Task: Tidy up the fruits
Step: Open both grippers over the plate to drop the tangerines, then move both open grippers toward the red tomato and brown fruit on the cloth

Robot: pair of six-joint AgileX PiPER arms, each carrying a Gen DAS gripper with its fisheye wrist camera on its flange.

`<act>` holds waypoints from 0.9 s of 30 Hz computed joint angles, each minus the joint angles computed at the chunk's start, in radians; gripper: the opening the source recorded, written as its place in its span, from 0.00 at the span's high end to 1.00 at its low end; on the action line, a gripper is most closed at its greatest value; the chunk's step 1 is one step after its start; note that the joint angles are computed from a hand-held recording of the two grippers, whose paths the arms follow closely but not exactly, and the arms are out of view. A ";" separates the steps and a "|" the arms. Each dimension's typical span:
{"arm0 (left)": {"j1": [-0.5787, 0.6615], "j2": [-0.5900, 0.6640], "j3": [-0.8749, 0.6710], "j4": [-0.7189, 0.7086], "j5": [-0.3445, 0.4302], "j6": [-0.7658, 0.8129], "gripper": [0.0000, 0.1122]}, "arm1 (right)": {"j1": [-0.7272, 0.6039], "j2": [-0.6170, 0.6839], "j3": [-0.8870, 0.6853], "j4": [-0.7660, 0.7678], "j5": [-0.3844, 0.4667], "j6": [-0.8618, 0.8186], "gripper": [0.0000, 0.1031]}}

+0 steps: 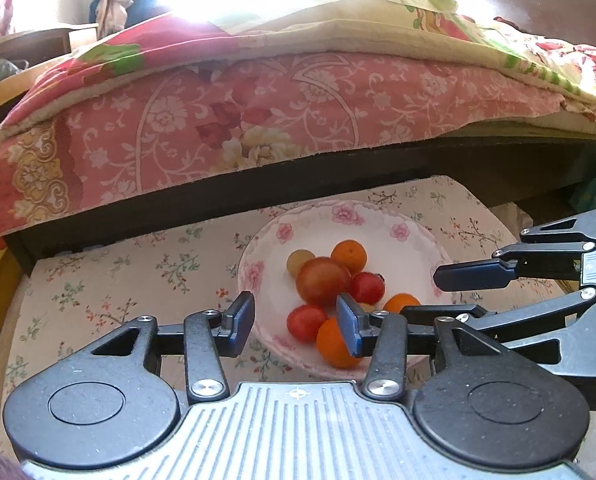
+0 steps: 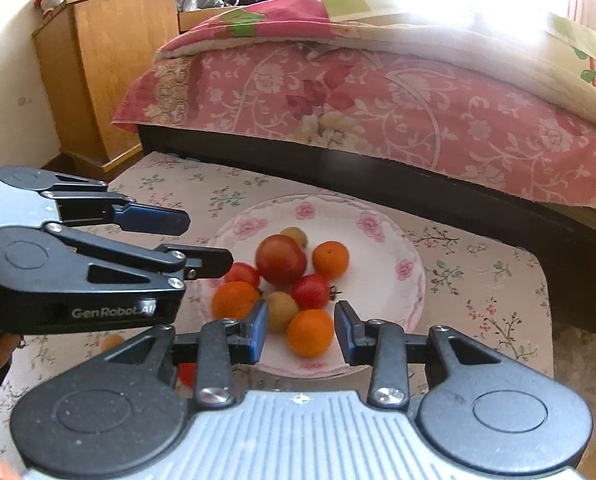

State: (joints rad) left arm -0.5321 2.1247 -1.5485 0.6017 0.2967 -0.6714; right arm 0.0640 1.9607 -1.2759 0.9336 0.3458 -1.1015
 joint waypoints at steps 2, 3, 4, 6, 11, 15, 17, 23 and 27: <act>-0.004 -0.013 0.020 0.024 0.000 -0.023 0.52 | 0.005 -0.010 0.013 0.000 0.002 -0.004 0.62; -0.004 -0.021 0.032 0.028 -0.002 -0.030 0.52 | 0.007 -0.016 0.021 0.003 0.004 -0.009 0.62; -0.005 -0.029 0.045 0.038 -0.005 -0.042 0.52 | 0.008 -0.021 0.028 0.008 0.006 -0.014 0.62; -0.006 -0.048 0.074 0.067 -0.010 -0.072 0.51 | 0.010 -0.030 0.041 0.013 0.011 -0.020 0.62; -0.005 -0.095 0.149 0.125 -0.022 -0.143 0.49 | 0.016 -0.041 0.064 0.016 0.021 -0.027 0.62; -0.003 -0.133 0.210 0.160 -0.026 -0.188 0.49 | 0.024 -0.057 0.093 0.046 0.033 -0.063 0.62; -0.001 -0.152 0.239 0.171 -0.027 -0.202 0.49 | 0.031 -0.068 0.109 0.063 0.039 -0.082 0.62; 0.000 -0.199 0.325 0.186 -0.037 -0.224 0.47 | 0.059 -0.078 0.144 0.087 0.058 -0.127 0.62; 0.008 -0.221 0.371 0.163 -0.049 -0.206 0.47 | 0.072 -0.057 0.141 0.075 0.070 -0.126 0.62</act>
